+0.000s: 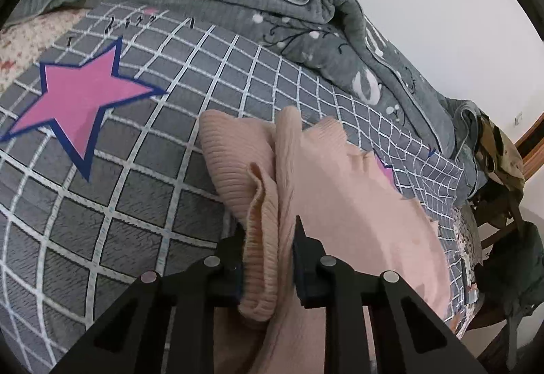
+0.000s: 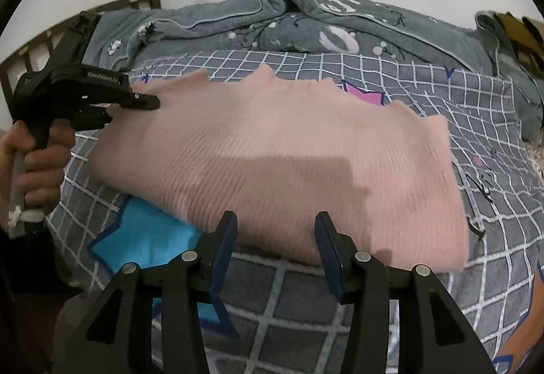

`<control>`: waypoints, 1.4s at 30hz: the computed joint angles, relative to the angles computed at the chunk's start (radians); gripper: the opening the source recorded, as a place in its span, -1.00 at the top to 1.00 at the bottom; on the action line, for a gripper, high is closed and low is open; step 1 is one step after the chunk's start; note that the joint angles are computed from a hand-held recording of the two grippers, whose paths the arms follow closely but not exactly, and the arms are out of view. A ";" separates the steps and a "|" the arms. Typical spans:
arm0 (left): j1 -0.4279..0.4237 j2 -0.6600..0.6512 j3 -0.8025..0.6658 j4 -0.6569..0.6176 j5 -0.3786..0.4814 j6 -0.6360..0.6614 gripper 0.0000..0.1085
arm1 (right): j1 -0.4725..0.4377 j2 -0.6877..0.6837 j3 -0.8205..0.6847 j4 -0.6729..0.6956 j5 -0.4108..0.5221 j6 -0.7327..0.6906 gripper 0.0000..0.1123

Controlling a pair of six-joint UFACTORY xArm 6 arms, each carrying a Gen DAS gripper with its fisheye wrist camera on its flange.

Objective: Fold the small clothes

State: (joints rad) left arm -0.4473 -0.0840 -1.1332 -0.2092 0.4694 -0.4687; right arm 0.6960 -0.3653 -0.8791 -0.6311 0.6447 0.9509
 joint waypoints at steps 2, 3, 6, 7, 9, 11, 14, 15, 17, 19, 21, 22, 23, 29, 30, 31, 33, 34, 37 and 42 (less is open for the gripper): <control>-0.009 0.003 -0.039 0.036 0.034 -0.046 0.62 | -0.006 -0.029 0.017 0.010 0.002 -0.007 0.17; -0.015 0.003 -0.054 0.047 0.042 -0.063 0.62 | -0.009 -0.047 0.029 0.013 -0.001 -0.006 0.17; -0.043 0.012 -0.109 0.088 0.065 -0.115 0.62 | -0.031 -0.101 0.060 0.038 -0.008 -0.012 0.17; -0.056 0.019 -0.135 0.113 0.078 -0.135 0.62 | -0.041 -0.125 0.074 0.042 -0.008 -0.007 0.17; -0.085 0.047 -0.204 0.187 0.131 -0.191 0.62 | -0.062 -0.159 0.091 0.046 -0.004 -0.006 0.17; -0.120 0.091 -0.292 0.249 0.193 -0.235 0.62 | -0.086 -0.198 0.112 0.052 -0.002 -0.006 0.17; -0.171 0.166 -0.431 0.292 0.283 -0.272 0.62 | -0.131 -0.256 0.146 0.070 -0.004 -0.010 0.17; -0.187 0.193 -0.474 0.303 0.304 -0.279 0.63 | -0.148 -0.280 0.160 0.077 -0.001 -0.012 0.17; -0.217 0.241 -0.550 0.321 0.337 -0.287 0.63 | -0.176 -0.318 0.181 0.094 0.006 -0.022 0.17; -0.245 0.288 -0.618 0.333 0.362 -0.294 0.64 | -0.204 -0.360 0.204 0.116 0.014 -0.042 0.17; -0.274 0.351 -0.699 0.324 0.386 -0.295 0.64 | -0.228 -0.386 0.220 0.132 0.017 -0.064 0.17; -0.285 0.374 -0.727 0.317 0.396 -0.293 0.64 | -0.237 -0.404 0.230 0.139 0.026 -0.073 0.17; -0.297 0.402 -0.757 0.307 0.402 -0.286 0.64 | -0.245 -0.415 0.238 0.145 0.028 -0.081 0.17; -0.362 0.586 -0.956 0.238 0.467 -0.231 0.65 | -0.291 -0.491 0.300 0.211 0.043 -0.122 0.17; -0.367 0.611 -0.985 0.230 0.484 -0.226 0.65 | -0.296 -0.497 0.305 0.217 0.045 -0.129 0.17; -0.372 0.631 -1.006 0.224 0.497 -0.219 0.64 | -0.298 -0.505 0.311 0.220 0.050 -0.131 0.17; -0.373 0.632 -0.993 0.207 0.472 -0.206 0.59 | -0.300 -0.516 0.319 0.224 0.055 -0.132 0.17; -0.366 0.617 -0.965 0.167 0.443 -0.180 0.53 | -0.301 -0.523 0.324 0.226 0.054 -0.134 0.17; -0.344 0.574 -0.899 0.022 0.364 -0.083 0.37 | -0.302 -0.533 0.330 0.229 0.036 -0.135 0.17; -0.323 0.444 -0.752 0.122 0.298 -0.079 0.08 | -0.300 -0.518 0.316 0.265 -0.065 -0.164 0.17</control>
